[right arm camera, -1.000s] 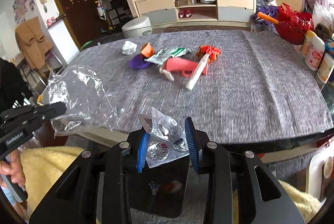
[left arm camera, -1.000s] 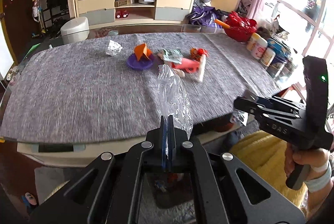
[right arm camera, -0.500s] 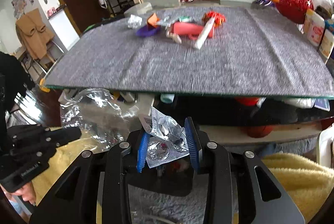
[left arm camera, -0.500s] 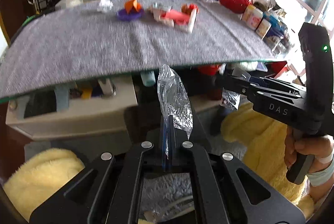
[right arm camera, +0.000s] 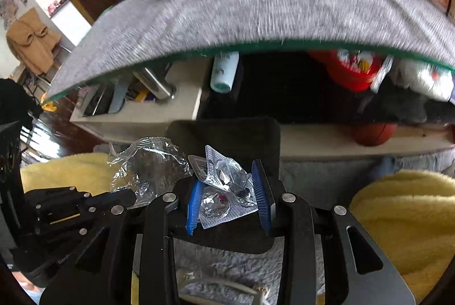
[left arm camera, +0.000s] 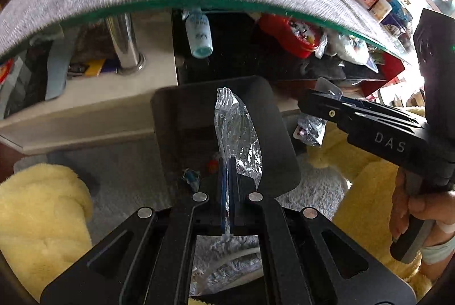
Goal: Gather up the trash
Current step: 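Lower both items into the black bin and open both tools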
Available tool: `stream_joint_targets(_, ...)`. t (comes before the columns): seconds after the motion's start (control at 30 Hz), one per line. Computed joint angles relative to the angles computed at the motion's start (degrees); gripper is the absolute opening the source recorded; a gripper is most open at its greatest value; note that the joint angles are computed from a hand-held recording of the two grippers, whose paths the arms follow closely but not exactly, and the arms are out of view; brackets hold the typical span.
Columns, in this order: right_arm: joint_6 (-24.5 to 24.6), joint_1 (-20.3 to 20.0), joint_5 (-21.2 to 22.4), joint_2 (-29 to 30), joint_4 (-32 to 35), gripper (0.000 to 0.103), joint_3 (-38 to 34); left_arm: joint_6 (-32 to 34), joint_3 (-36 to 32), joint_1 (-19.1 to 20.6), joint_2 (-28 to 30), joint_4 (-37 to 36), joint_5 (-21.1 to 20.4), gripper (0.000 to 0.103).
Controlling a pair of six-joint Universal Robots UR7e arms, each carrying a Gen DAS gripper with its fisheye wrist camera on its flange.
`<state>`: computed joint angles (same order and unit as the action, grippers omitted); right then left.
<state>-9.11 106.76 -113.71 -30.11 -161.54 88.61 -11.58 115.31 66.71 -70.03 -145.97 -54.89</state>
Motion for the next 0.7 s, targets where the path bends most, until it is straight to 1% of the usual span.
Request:
stream_joint_targets(0.17, 1.3, -0.6, 0.8, 0.8, 1.9, 0.036, -1.2, -0.6, -0.6, 0.8, 1.1, 0.6, -0.4, 0.003)
stream_joint_targets(0.23, 1.5, -0.6, 0.7, 1.0, 2.8, 0.036, -1.7, -0.7, -0.9, 1.1, 1.3, 0.8, -0.5, 0.010)
stream_joint_targets(0.27, 1.7, -0.6, 0.4, 1.2, 2.8, 0.037, -1.9, -0.6, -0.9, 1.2, 1.3, 0.8, -0.6, 0.016)
stream_joint_targets(0.3, 1.9, -0.6, 0.4, 1.3, 3.0, 0.044, -2.2, -0.6, -1.0, 1.3, 1.4, 0.9, -0.7, 0.021)
stream_joint_targets(0.37, 2.2, -0.8, 0.5, 1.4, 3.2, 0.054, -2.5, -0.7, -1.2, 1.4, 1.6, 1.1, -0.7, 0.027)
stream_joint_targets(0.43, 2.4, -0.9, 0.4, 1.2, 3.1, 0.054, -2.6, -0.8, -1.3, 1.4, 1.6, 1.3, -0.2, 0.031)
stream_joint_targets(0.47, 2.5, -1.0, 0.3, 1.2, 3.1, 0.055, -2.9, -0.8, -1.4, 1.5, 1.6, 1.4, 0.1, 0.034)
stream_joint_targets(0.5, 2.6, -1.0, 0.2, 1.1, 2.9, 0.058, -3.0, -0.9, -1.4, 1.5, 1.4, 1.5, 0.5, 0.040)
stream_joint_targets(0.53, 2.7, -1.0, -0.4, 0.8, 2.5, 0.061, -3.0, -1.0, -1.5, 1.5, 1.3, 1.6, 0.9, 0.043)
stream_joint_targets(0.6, 2.6, -0.9, -1.5, 0.5, 1.4, 0.070, -3.2, -1.0, -1.6, 1.3, 0.9, 1.7, 1.9, 0.054)
stream_joint_targets(0.63, 2.4, -0.6, -2.4, 0.2, 0.4, 0.074, -3.2, -1.0, -1.7, 1.2, 0.6, 1.6, 2.7, 0.057)
stream_joint_targets(0.7, 2.2, -0.3, -3.4, -0.3, -1.1, 0.088, -3.3, -0.8, -2.0, 0.8, -0.1, 1.2, 3.9, 0.071)
